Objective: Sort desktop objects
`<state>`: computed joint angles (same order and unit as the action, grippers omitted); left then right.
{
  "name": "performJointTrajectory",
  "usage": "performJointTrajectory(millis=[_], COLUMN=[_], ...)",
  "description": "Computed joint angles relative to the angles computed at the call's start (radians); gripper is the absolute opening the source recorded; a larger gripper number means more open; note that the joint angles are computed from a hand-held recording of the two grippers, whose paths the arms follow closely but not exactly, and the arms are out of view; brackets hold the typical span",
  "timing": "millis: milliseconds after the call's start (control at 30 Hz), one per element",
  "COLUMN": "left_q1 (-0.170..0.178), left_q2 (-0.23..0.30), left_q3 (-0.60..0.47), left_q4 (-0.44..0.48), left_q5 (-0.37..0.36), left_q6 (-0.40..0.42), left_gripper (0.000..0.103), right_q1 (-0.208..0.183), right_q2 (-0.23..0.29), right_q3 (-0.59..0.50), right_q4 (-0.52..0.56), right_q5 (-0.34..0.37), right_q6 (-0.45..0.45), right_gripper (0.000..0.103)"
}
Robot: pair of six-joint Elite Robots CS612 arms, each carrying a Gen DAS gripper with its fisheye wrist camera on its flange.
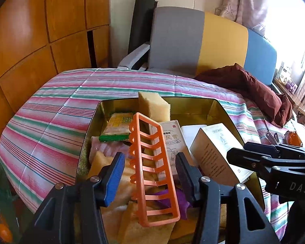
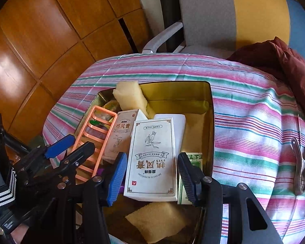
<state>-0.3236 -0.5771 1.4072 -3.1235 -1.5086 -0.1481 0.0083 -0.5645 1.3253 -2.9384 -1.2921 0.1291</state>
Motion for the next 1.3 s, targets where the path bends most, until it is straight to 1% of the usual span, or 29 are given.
performJointTrajectory(millis=[333, 667, 967, 1300], left_q1=[-0.004, -0.012, -0.021, -0.046], left_q2=[-0.021, -0.036, -0.047, -0.050], left_q3=[0.035, 0.057, 0.068, 0.060], left_q4=[-0.046, -0.083, -0.110, -0.107], left_q5=[0.024, 0.040, 0.033, 0.002], left_q6=[0.000, 0.019, 0.034, 0.076], left_gripper=[0.053, 0.053, 0.053, 0.053], right_q1=[-0.008, -0.027, -0.048, -0.082], right_q2=[-0.028, -0.057, -0.088, -0.112], right_q3=[0.058, 0.109, 0.152, 0.201], right_q4=[-0.066, -0.116, -0.131, -0.164], right_q5=[0.001, -0.010, -0.058, -0.105], right_q6=[0.011, 0.024, 0.006, 0.022], right_gripper=[0.053, 0.053, 0.053, 0.053])
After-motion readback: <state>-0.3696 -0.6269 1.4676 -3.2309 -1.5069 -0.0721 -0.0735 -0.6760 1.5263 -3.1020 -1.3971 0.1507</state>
